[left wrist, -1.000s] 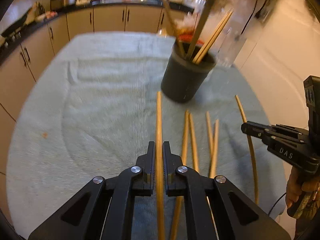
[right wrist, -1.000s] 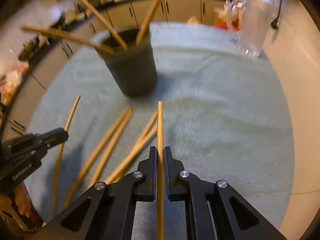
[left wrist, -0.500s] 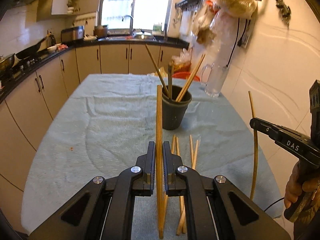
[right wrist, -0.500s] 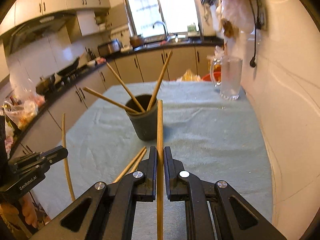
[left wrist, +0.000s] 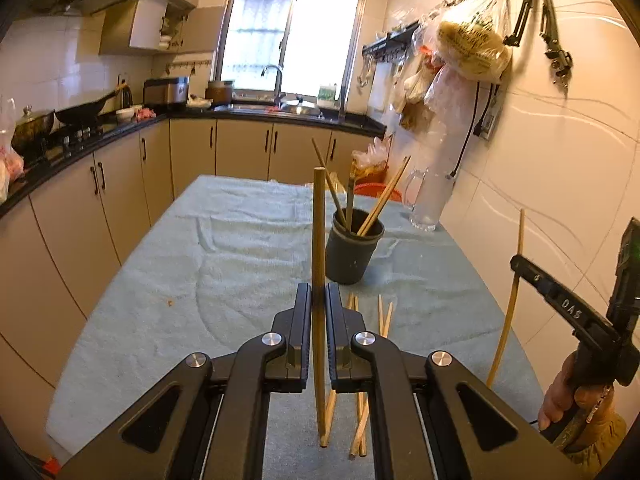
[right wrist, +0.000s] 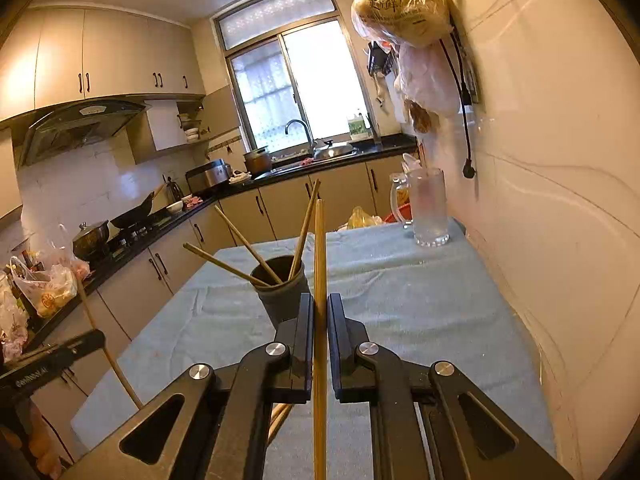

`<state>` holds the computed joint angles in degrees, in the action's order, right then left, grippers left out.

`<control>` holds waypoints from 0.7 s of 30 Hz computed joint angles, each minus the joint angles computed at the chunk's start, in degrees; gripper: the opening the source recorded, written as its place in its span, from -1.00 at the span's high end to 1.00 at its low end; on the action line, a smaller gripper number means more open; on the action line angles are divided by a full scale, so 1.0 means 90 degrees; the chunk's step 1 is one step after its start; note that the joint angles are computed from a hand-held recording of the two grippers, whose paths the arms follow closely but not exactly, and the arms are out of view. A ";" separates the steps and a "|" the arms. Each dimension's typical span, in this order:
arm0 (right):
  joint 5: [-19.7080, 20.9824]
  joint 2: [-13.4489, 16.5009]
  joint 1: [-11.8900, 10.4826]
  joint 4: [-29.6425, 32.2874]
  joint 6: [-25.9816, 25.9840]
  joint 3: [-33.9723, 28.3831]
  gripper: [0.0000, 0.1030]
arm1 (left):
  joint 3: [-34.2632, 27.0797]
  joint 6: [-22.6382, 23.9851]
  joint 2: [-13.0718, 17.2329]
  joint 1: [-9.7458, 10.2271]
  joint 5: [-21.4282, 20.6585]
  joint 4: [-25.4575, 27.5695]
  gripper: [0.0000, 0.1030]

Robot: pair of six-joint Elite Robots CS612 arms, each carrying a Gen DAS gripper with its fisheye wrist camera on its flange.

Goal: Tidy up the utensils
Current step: 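Lift the held chopsticks upright over the grey cup with both grippers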

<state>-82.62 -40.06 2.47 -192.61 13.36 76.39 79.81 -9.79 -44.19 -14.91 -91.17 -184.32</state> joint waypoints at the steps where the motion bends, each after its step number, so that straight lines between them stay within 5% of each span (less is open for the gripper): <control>1: -0.0002 -0.0013 -0.0005 0.0010 -0.0003 0.0017 0.86 | 0.0045 0.0020 -0.0020 -0.0008 0.0020 -0.0128 0.88; 11: 0.0068 -0.0018 -0.0012 0.0166 -0.0113 -0.0111 0.86 | -0.0061 -0.0094 -0.0039 0.0069 -0.0500 -0.0320 0.88; 21: 0.0371 0.0322 -0.0084 0.0529 0.0102 -0.0973 0.86 | -0.0971 0.0210 0.0298 -0.0010 -0.0835 -0.0255 0.88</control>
